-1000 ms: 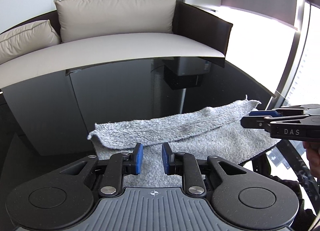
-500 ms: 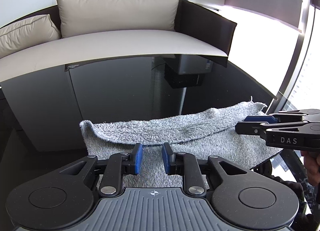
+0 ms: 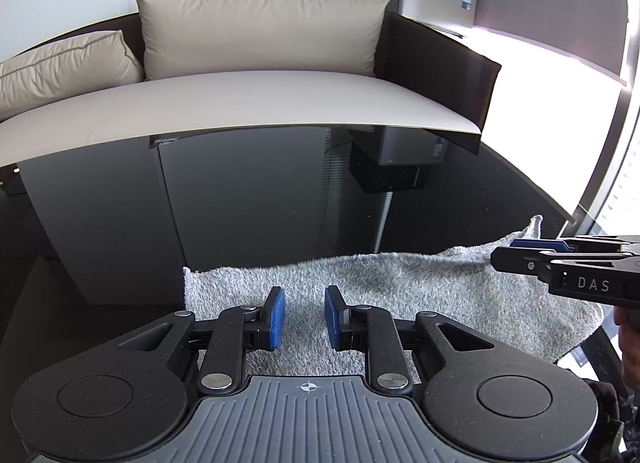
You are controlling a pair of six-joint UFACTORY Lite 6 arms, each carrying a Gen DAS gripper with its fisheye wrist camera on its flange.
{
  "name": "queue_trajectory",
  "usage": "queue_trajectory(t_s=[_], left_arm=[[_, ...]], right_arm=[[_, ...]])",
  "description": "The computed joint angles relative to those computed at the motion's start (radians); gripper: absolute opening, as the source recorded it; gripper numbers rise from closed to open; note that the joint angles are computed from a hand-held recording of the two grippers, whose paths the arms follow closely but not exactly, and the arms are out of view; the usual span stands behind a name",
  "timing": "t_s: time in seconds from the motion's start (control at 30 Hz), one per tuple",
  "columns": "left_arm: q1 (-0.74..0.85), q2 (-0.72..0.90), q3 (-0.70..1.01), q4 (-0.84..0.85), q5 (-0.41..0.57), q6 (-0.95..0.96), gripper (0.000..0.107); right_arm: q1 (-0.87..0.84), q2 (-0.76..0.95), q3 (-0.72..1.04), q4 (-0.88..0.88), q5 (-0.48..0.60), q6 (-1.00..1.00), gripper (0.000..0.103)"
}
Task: Fold towel
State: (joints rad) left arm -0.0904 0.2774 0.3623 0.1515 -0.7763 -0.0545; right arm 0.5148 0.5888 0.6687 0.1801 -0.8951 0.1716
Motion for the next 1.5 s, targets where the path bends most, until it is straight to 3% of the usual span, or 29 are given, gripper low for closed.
queue_trajectory(t_s=[0.33,0.53,0.63,0.73,0.8,0.87,1.2,1.5], left_arm=[[0.045,-0.059,-0.029,-0.002,0.038,0.007,0.026],[0.098,-0.129,-0.073,0.013,0.072,0.014,0.044],[0.134,-0.154,-0.089,0.049,0.093,-0.001,0.048],[0.164,-0.184,-0.112,0.081,0.101,-0.009,0.051],[0.176,-0.211,-0.138,0.086,0.101,-0.002,0.062],[0.191,-0.238,-0.163,0.101,0.106,-0.004,0.066],[0.268,-0.334,-0.257,0.245,0.118,-0.08,0.067],[0.269,-0.398,-0.326,0.261,0.115,-0.091,0.067]], right_arm=[[-0.024,-0.069,-0.069,0.078,-0.003,-0.021,0.033],[-0.001,-0.118,-0.151,0.155,-0.039,-0.04,0.033],[0.016,-0.132,-0.184,0.193,-0.064,-0.035,0.049],[0.027,-0.141,-0.208,0.21,-0.081,-0.025,0.05],[0.034,-0.155,-0.228,0.228,-0.085,-0.024,0.05],[0.041,-0.17,-0.249,0.236,-0.091,-0.013,0.05],[0.107,-0.268,-0.357,0.301,-0.084,0.045,0.051],[0.215,-0.328,-0.42,0.421,-0.042,0.108,0.05]])
